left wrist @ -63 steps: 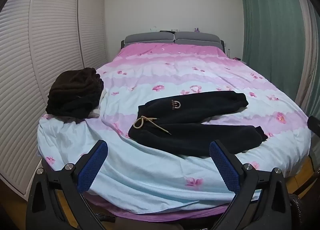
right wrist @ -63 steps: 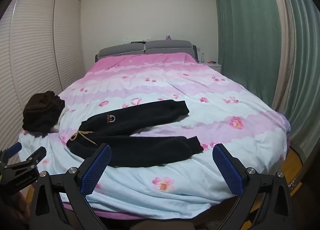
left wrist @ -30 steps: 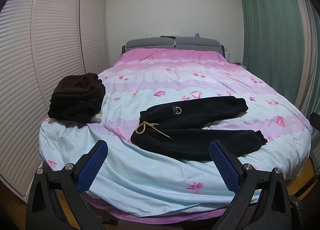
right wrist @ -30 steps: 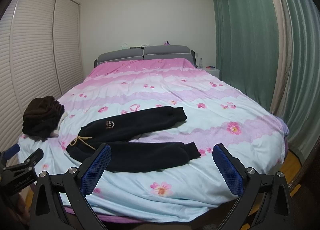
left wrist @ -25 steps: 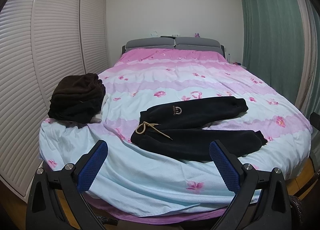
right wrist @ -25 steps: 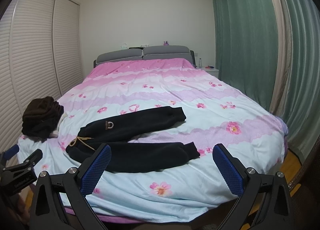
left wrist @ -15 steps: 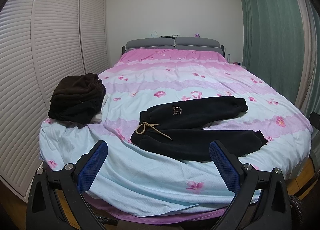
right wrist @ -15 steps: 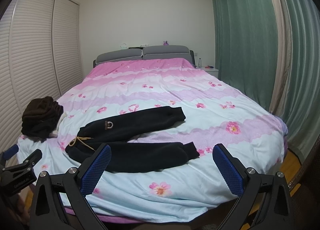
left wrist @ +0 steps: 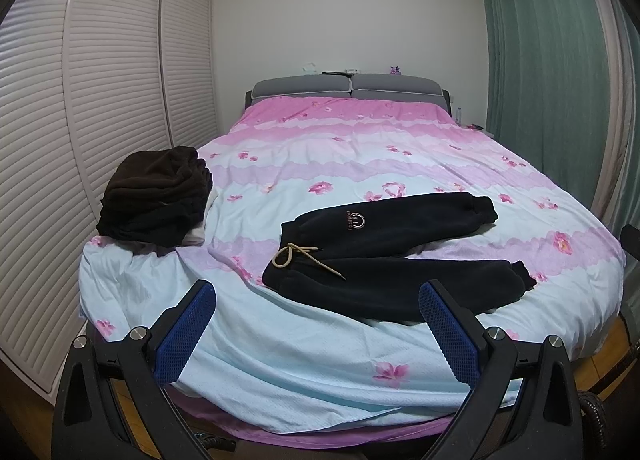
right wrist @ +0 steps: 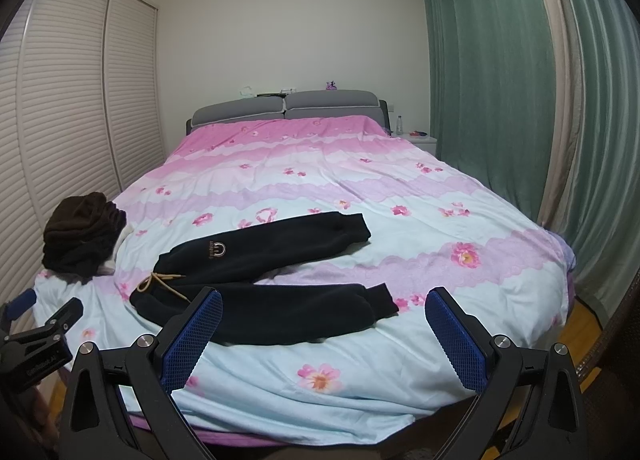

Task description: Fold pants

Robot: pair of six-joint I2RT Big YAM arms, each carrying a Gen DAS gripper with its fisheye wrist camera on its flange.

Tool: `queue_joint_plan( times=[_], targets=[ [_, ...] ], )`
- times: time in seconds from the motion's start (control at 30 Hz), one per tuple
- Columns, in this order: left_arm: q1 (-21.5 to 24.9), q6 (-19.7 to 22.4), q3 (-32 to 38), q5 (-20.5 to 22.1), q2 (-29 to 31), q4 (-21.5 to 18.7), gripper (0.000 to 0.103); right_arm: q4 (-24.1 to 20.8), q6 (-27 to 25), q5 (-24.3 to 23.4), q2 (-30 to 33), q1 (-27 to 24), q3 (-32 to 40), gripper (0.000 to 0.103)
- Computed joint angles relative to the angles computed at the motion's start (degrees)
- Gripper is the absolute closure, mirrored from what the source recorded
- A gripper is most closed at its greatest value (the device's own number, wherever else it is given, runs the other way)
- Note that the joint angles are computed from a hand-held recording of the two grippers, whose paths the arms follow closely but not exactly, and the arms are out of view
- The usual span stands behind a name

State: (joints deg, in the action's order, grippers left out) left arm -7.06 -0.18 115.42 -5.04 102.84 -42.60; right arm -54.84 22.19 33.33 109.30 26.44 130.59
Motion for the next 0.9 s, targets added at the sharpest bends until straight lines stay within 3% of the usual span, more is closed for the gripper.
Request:
queue_joint_plan(
  times=[0.9],
  targets=[
    [0.01, 0.22, -0.11, -0.18, 0.02, 0.66, 0.000, 0.86, 0.11, 0.36, -0.61, -0.32, -0.99, 0.000]
  ],
)
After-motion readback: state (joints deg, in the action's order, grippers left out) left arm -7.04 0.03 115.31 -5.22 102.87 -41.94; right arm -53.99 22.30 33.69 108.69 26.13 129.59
